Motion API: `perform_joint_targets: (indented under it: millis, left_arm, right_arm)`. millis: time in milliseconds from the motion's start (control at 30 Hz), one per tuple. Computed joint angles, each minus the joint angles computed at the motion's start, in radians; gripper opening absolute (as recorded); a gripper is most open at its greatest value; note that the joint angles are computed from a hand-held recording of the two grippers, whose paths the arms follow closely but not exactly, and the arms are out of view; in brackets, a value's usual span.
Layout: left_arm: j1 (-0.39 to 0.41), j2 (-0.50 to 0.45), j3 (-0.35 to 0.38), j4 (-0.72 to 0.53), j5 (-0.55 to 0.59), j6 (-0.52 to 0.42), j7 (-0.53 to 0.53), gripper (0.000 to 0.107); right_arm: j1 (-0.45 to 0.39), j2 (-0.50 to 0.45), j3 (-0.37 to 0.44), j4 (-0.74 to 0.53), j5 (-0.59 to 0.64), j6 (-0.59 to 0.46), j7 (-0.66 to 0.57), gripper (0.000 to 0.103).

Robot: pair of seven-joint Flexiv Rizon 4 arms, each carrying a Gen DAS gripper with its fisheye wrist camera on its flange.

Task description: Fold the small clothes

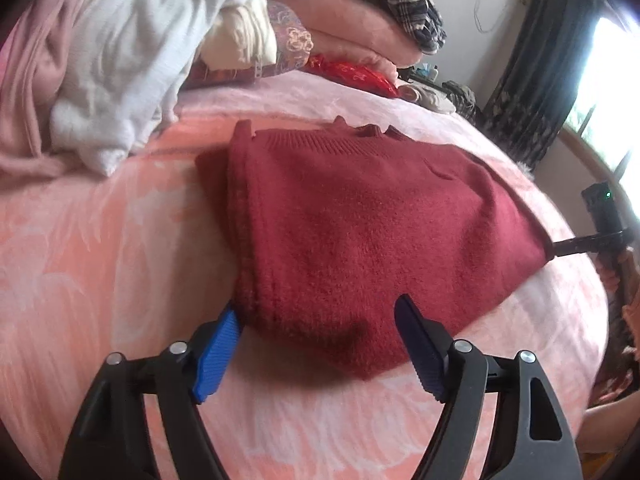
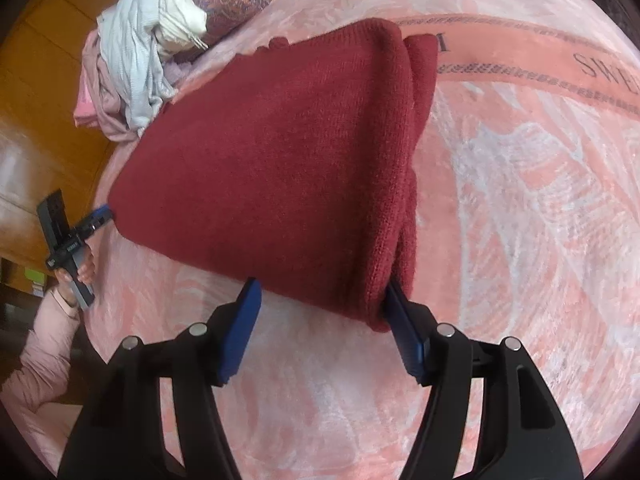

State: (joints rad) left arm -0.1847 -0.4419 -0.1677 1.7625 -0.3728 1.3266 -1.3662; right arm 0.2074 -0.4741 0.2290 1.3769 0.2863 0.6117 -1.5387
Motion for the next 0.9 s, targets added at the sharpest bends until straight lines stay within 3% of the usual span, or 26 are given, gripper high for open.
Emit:
perform_joint_targets:
  millis: [100,167,233,300,400,467,500,600,667,733,867,900]
  left_arm:
    - [-0.013,-0.024,0.010,-0.031,0.015,-0.001,-0.017,0.076]
    - [-0.021,-0.033,0.013,-0.048,0.026,-0.008,-0.025,0.061]
    - [-0.039,-0.032,0.034,-0.060,0.060,-0.013,-0.042,0.035]
    - [0.012,-0.014,-0.038,-0.027,-0.001,0.006,0.013,0.019]
    - [0.131,0.032,-0.219,0.059,-0.199,0.067,0.175,0.013]
    - [0.153,0.064,-0.252,0.088,-0.270,0.055,0.244,0.013]
    - [0.137,0.073,-0.234,0.092,-0.289,0.044,0.265,0.013]
    - [0.036,0.065,-0.048,0.045,-0.142,-0.066,0.113,0.016]
    - [0.004,0.030,0.032,-0.005,-0.076,-0.168,-0.004,0.028]
    - [0.017,0.001,0.024,-0.006,-0.100,-0.196,-0.045,0.045]
    - [0.060,0.018,-0.042,0.048,-0.197,-0.151,0.017,0.055]
    - [0.059,0.030,-0.040,0.058,-0.202,-0.154,0.022,0.063]
  right_arm:
    - [0.003,-0.005,-0.001,0.007,-0.007,0.003,-0.008,0.048]
    - [0.008,-0.005,-0.008,0.010,-0.023,0.002,0.000,0.021]
    - [-0.004,-0.004,-0.003,0.002,-0.007,-0.005,0.001,0.008]
    - [-0.029,0.004,0.011,-0.006,0.042,-0.004,-0.013,0.007]
    - [-0.047,0.023,0.015,-0.003,0.079,0.000,-0.027,0.006]
    - [-0.070,0.041,0.020,0.002,0.125,0.008,-0.041,0.006]
    - [-0.076,0.045,0.018,0.003,0.137,0.006,-0.045,0.006]
    - [-0.070,0.040,0.002,0.005,0.127,-0.007,-0.039,0.006]
    - [-0.045,0.014,-0.018,0.003,0.071,-0.051,0.006,0.006]
    - [-0.037,-0.006,-0.019,0.017,0.054,-0.053,0.016,0.006]
    - [-0.061,0.001,-0.002,0.010,0.078,-0.059,-0.013,0.007]
    - [-0.071,0.007,0.003,0.009,0.094,-0.059,-0.027,0.008]
